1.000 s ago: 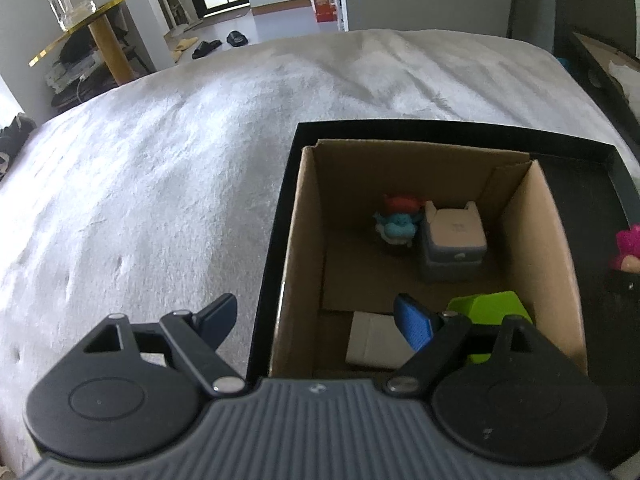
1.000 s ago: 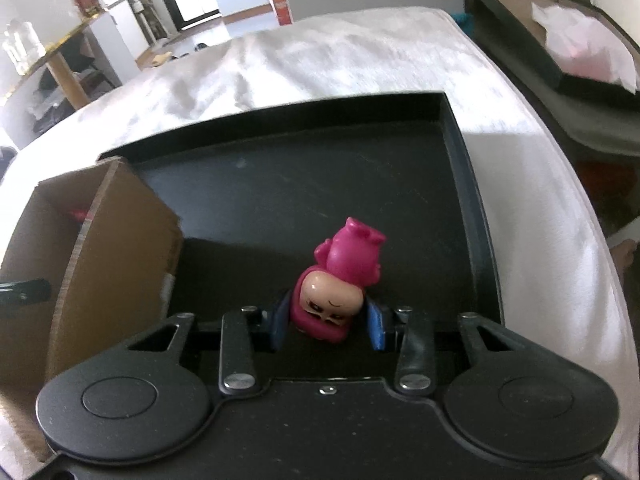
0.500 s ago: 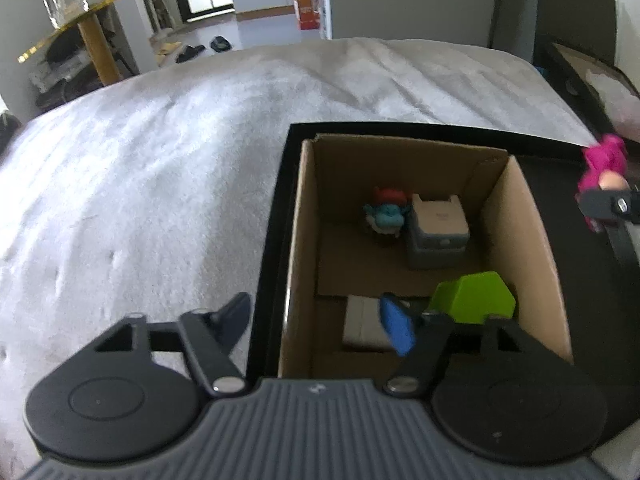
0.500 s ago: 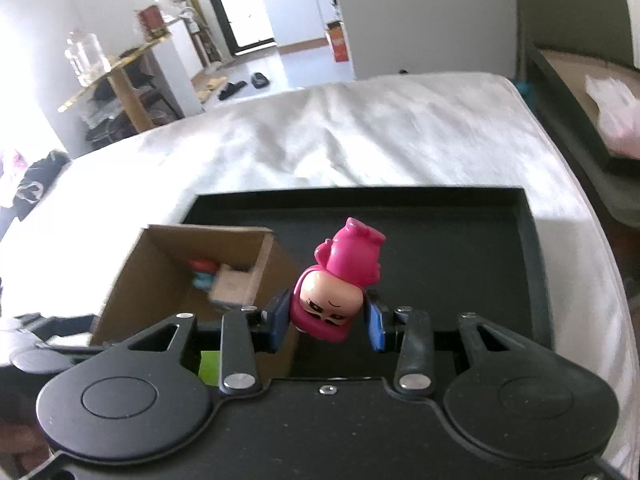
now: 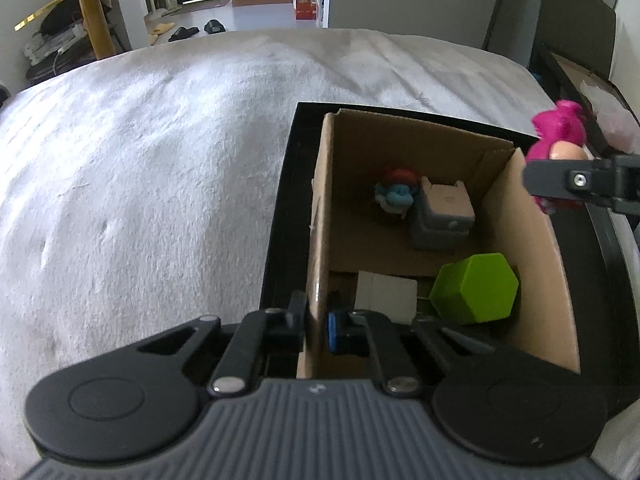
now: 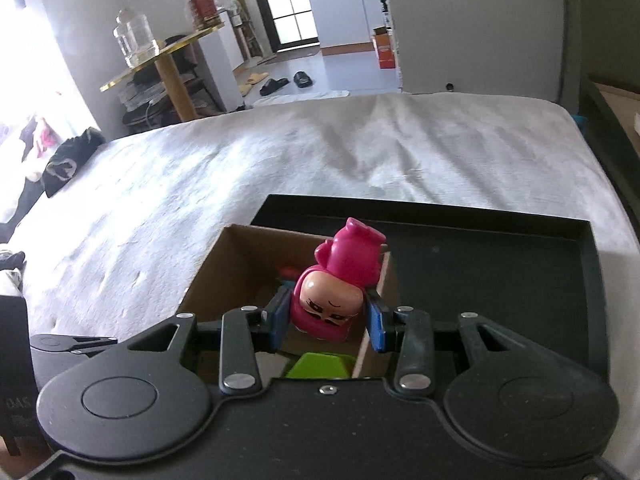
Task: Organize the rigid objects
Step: 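Carry the pink doll into the box and open the right gripper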
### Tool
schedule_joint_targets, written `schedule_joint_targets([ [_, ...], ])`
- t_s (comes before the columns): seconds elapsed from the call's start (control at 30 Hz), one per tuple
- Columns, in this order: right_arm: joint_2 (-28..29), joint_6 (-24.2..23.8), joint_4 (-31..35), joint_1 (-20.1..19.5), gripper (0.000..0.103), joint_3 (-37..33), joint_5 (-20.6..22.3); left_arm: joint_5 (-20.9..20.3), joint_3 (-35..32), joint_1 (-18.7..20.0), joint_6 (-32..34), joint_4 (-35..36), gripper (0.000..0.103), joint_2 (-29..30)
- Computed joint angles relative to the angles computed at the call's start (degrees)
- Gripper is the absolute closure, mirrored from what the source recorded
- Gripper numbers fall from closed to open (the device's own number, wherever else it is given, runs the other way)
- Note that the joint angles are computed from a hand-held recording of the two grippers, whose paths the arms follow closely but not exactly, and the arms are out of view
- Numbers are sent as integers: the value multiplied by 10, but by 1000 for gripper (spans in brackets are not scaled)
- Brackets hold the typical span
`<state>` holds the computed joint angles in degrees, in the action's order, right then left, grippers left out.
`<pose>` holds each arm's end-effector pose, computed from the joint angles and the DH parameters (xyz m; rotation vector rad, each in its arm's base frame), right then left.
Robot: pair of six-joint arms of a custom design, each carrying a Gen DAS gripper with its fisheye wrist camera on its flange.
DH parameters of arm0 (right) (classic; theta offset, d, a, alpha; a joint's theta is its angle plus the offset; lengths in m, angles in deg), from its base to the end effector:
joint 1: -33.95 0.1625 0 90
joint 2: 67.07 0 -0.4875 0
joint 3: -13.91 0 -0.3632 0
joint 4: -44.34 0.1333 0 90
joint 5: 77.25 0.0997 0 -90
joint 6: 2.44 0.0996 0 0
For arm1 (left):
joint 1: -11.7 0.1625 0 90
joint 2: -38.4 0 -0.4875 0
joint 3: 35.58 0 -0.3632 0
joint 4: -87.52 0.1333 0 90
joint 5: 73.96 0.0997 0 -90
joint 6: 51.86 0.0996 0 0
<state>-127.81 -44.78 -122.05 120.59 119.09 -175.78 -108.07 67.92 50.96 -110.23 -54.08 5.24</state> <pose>0.0811 -0.6402 0.3027 0.8529 -2.5838 0.6389 -0.3333 -0.5511 0.0022 0.0462 2.2282 -0.7470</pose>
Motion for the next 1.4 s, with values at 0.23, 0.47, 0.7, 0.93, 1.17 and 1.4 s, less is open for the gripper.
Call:
schedule_joint_targets([
  [0.23, 10, -36, 17, 16, 64, 1, -16, -5, 12, 2, 12, -31, 94, -4],
  [0.47, 19, -81, 44, 32, 64, -6, -40, -9, 21, 4, 18, -54, 94, -6],
  [0.7, 24, -93, 77, 39, 59, -18, -33, -10, 22, 4, 19, -58, 93, -6],
  [0.93, 21, -94, 61, 41, 47, -8, -33, -10, 20, 4, 19, -57, 93, -5],
  [1.17, 10, -86, 43, 31, 39, -2, -33, -9, 18, 3, 18, -52, 93, -4],
  [1.4, -8, -73, 38, 13, 37, 1, -29, -17, 10, 5, 27, -40, 90, -7],
])
